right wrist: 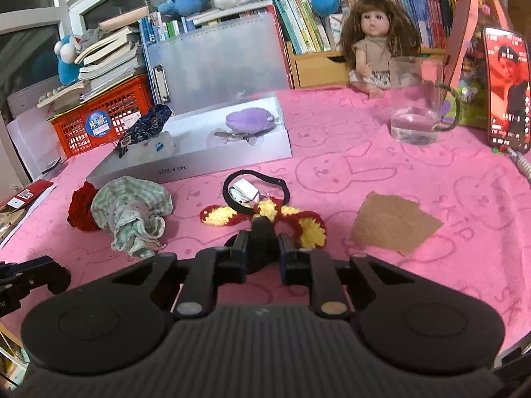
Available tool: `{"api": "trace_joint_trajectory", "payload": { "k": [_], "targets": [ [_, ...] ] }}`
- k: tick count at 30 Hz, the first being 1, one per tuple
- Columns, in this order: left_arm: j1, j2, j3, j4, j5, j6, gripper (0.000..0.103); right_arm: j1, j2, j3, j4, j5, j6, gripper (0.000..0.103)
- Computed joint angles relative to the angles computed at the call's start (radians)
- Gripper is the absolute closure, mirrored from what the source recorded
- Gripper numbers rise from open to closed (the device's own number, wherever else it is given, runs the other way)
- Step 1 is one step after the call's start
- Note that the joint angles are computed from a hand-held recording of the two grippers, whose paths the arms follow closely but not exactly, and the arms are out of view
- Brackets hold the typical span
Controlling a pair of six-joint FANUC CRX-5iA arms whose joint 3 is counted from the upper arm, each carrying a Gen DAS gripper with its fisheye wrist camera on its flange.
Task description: Organize objects
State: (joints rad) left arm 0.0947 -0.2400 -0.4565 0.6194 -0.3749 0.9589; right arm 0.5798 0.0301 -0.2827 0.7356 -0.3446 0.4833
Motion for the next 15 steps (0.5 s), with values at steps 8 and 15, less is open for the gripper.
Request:
{"api": "trace_joint_trajectory", "payload": {
  "k": [8, 15],
  "targets": [
    [-0.021, -0.011, -0.022, 0.016, 0.044, -0.046, 0.084, -0.012, -0.039, -0.067, 0.163, 0.092, -0.06, 0.084],
    [-0.028, -0.019, -0.029, -0.007, 0.064, -0.038, 0.072, -0.008, -0.053, -0.096, 0.214, 0.144, -0.036, 0.074]
  ]
}}
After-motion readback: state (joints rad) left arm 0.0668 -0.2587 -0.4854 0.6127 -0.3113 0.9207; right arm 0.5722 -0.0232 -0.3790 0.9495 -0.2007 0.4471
